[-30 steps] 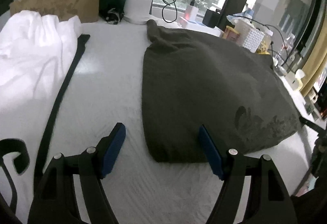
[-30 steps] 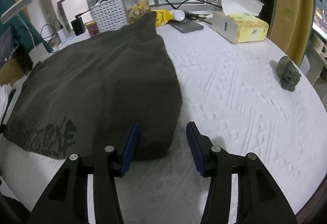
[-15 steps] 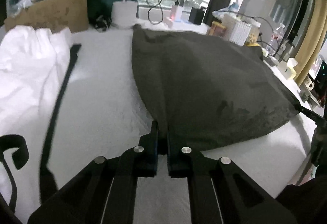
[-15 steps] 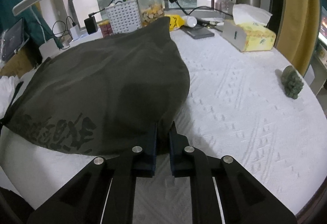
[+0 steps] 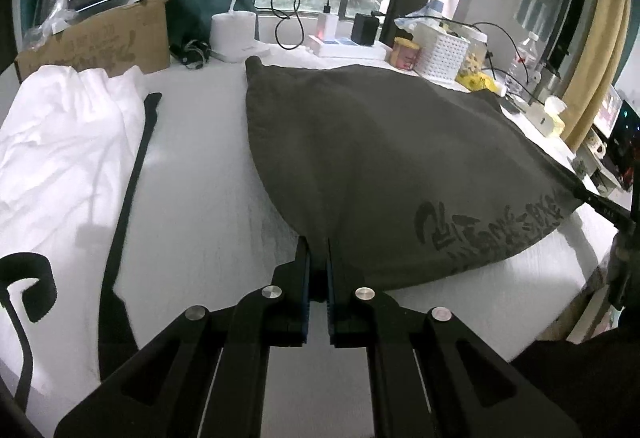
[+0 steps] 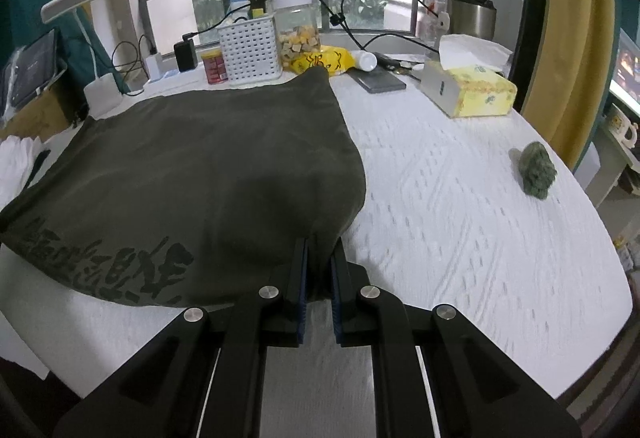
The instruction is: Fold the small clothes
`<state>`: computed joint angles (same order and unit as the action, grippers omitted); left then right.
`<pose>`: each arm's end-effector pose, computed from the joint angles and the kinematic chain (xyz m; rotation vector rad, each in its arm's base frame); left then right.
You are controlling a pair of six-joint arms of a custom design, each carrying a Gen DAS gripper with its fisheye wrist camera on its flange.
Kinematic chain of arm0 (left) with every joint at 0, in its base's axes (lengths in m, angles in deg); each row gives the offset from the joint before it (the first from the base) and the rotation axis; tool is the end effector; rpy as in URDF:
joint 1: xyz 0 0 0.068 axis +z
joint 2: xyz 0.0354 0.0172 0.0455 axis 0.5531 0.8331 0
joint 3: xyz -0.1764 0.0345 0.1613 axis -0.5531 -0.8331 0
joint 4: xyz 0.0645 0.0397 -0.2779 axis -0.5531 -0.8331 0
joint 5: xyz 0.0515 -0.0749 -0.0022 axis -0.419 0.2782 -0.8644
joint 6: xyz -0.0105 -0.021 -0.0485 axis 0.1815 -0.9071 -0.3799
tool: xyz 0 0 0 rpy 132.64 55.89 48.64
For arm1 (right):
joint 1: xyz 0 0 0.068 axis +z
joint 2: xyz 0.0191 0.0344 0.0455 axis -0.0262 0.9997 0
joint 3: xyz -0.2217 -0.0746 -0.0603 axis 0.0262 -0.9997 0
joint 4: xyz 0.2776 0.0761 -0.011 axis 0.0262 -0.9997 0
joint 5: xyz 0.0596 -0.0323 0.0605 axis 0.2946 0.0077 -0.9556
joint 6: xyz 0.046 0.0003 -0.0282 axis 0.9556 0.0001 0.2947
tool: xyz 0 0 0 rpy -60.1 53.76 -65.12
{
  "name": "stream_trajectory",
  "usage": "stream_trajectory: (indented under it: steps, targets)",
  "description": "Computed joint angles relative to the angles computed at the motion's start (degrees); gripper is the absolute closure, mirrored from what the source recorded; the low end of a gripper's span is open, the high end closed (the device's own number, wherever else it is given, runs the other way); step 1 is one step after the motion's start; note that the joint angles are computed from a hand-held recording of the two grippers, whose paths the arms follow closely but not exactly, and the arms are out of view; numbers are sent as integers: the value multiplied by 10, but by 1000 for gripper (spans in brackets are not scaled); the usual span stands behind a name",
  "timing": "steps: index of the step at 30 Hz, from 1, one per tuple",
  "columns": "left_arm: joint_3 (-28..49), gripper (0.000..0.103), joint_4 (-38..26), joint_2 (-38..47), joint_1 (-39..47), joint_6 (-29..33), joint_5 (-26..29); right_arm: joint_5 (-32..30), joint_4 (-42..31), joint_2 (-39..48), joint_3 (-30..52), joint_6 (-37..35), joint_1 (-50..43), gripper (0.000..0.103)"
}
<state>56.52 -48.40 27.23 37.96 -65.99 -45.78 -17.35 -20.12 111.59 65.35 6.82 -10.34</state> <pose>0.1804 0.0168 0.0231 -0.5214 2.3705 -0.0099 0.3002 -0.0367 0.0521 -0.4792 2.3385 0.0522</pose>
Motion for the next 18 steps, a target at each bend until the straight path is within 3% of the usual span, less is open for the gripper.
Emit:
stream_trajectory:
  steps: [4, 18]
  targets:
    - [-9, 98, -2, -2, -11, -2, -7, 2, 15, -13, -32, -7, -10, 92]
    - [-24, 98, 86, 106, -32, -20, -2, 18, 56, -15, -86, -6, -26, 92]
